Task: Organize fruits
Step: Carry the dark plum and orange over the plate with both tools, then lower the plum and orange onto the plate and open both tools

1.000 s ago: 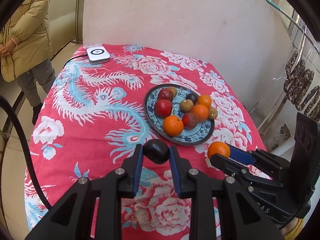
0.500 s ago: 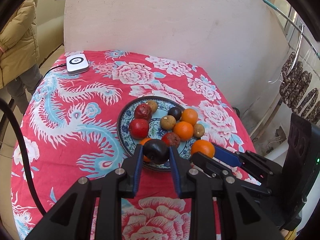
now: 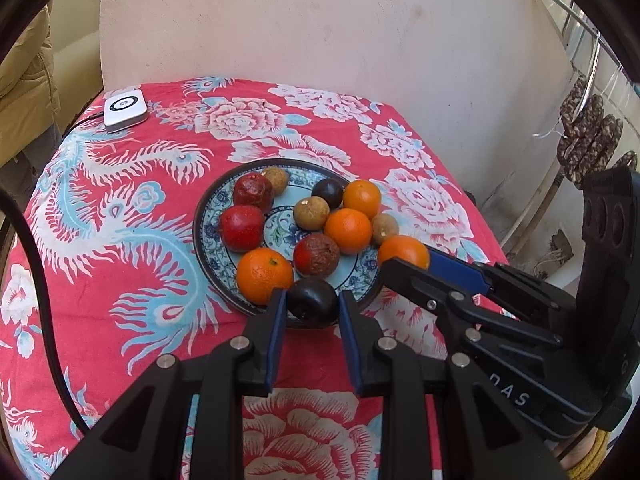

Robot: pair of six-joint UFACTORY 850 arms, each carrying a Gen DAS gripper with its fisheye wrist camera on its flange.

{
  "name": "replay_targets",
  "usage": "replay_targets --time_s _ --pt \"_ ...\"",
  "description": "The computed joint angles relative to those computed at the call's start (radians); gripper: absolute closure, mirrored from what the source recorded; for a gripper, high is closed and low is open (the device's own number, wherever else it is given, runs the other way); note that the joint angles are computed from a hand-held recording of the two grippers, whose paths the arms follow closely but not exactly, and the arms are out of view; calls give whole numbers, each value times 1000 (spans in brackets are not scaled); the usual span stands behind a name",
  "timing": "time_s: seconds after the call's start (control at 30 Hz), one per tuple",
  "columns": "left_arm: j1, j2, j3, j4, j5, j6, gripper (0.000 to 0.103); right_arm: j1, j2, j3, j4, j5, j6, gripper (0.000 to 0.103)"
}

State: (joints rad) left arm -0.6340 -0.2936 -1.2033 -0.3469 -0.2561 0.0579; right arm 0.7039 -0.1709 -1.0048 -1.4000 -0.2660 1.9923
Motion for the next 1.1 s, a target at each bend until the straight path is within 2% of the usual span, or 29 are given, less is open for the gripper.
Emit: replay_targets --time_s 0.1,0.23,0.53,0.7,0.77,0.93,1.1 --pt "-4 -3 1 30 10 -19 76 -6 -2 3 -21 14 31 71" --pt "-1 -4 2 -18 19 35 75 -9 -6 3 -24 20 38 71" --pt "-4 -3 4 -14 21 40 75 -13 -13 -1 -23 25 38 71" --pt "1 2 8 -47 21 63 68 -13 -14 -1 -26 21 47 71" --pt "0 7 13 -22 29 40 61 -14 -15 -1 -27 22 52 71" --pt "0 16 21 10 33 6 58 -13 -19 -5 -20 24 45 71" --pt "-3 27 31 224 31 -209 57 -3 -32 -20 6 17 1 71"
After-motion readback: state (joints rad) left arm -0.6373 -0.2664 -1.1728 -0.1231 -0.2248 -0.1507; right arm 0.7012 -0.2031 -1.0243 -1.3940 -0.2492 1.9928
